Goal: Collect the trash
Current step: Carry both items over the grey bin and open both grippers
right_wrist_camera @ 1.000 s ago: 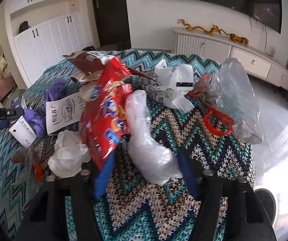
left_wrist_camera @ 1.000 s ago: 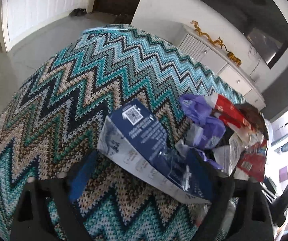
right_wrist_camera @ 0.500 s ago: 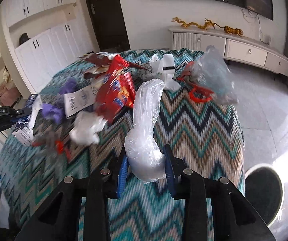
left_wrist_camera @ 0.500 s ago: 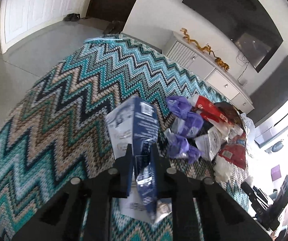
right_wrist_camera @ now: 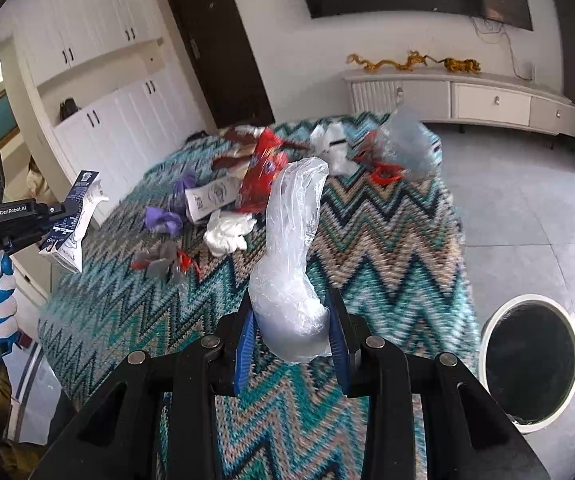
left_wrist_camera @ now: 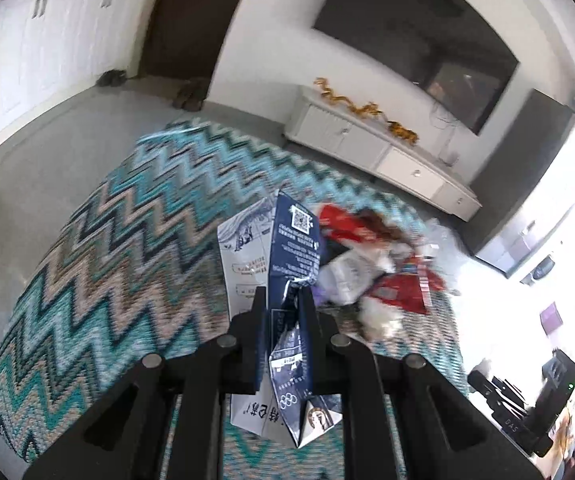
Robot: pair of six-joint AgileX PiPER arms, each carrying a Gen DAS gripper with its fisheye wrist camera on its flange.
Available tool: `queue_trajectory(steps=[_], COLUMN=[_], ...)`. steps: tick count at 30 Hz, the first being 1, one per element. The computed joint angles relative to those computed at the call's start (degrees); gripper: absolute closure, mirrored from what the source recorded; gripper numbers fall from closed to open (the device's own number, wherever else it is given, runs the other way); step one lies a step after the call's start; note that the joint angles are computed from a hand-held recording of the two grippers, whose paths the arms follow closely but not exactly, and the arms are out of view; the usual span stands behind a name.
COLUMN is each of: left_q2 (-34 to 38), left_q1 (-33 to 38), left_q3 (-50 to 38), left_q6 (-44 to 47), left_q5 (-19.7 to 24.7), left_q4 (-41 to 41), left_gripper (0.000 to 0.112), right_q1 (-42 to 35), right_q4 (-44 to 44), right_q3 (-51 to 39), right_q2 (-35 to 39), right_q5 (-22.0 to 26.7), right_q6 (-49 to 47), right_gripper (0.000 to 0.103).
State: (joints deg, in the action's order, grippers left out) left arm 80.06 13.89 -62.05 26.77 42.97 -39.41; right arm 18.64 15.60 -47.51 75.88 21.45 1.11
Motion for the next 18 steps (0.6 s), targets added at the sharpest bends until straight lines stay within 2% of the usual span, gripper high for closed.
queue_trajectory(steps=[4,7,9,14,18], left_q2=[0.33,3.06,5.99,17.58,30.04], left_q1=[-8.6,-16.7,-22.39,-36.88,-46.01], left_q3=[-3.88,-7.96,-11.18,-24.1,-38.88], left_q6=[-4.88,-8.04,-9.76,-15.9,-20.4], left_q5=[-0.41,-0.65,-1.0,-1.09,1.69], left_q4=[2.64,3.6,3.94,7.08,9.92], left_gripper=[0.099,0.099,0.099,0.099,0.099], right_q1=[-7.32,-13.92,-20.97,-36.05,-47.51], right_q4=[6.87,11.9,17.26,27.86,37.01], right_q3=[2.43,4.2,5.93,8.05,7.2], right_q2=[-4.51,-6.33,-7.3,-5.57,2.23], right_q5=[1.05,1.85,3.2,6.75,7.88], right_q6=[-8.7,-15.48,-22.88,-38.9,-52.66], right_gripper=[0.07,0.07,0.07,0.07,0.07])
